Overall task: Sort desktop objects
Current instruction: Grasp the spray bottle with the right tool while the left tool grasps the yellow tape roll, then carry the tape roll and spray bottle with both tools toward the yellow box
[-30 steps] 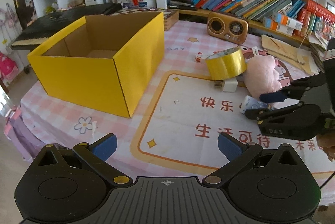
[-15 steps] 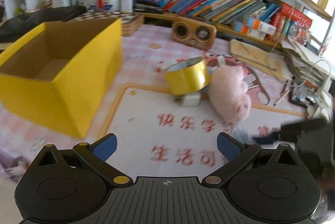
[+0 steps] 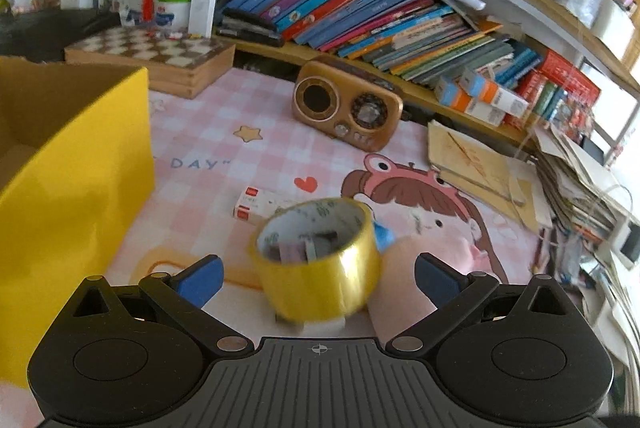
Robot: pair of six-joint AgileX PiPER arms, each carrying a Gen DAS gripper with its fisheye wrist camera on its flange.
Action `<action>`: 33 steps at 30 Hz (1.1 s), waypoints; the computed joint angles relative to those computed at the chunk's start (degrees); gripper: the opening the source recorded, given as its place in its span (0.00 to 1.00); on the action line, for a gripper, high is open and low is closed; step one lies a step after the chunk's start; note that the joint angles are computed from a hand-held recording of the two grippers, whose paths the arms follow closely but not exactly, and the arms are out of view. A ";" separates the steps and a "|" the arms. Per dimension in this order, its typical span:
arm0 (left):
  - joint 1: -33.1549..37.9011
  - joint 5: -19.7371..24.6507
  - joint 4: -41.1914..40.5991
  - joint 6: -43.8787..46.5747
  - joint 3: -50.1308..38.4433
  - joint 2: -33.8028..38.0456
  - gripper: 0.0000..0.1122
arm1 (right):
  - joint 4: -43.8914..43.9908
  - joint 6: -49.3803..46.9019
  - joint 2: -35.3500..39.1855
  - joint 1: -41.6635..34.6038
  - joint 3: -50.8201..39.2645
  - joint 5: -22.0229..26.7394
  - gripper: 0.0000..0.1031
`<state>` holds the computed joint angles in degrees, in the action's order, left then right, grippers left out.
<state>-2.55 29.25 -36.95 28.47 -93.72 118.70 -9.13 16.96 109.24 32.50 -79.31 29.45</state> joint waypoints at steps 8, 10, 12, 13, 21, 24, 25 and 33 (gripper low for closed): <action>0.11 4.97 2.57 -4.93 -11.13 8.44 0.89 | -0.13 0.20 0.09 0.09 -0.11 0.04 0.30; -0.22 5.68 3.39 -5.94 -12.33 9.29 0.83 | 0.03 0.41 0.15 0.02 -0.05 -0.16 0.30; -0.43 6.43 4.29 -7.03 -13.31 9.87 0.78 | 0.01 0.96 0.07 0.05 -0.03 -0.12 0.30; -0.51 6.23 4.43 -7.25 -13.27 9.87 0.77 | -0.11 1.09 0.07 0.11 -0.11 0.02 0.30; -0.74 1.21 5.48 -5.90 -6.92 4.74 0.76 | -1.94 4.11 -0.01 0.66 -0.06 0.13 0.30; -0.13 -2.94 -0.69 1.62 -0.82 -0.34 0.76 | -3.48 6.85 -0.03 1.02 -0.02 0.16 0.30; 0.06 -4.27 -3.20 4.67 1.24 -2.10 0.76 | -3.92 7.60 0.00 1.17 -0.13 0.31 0.30; 1.46 -8.81 -19.19 25.68 15.31 -14.19 0.76 | -4.10 11.67 -0.14 1.37 -0.44 1.02 0.29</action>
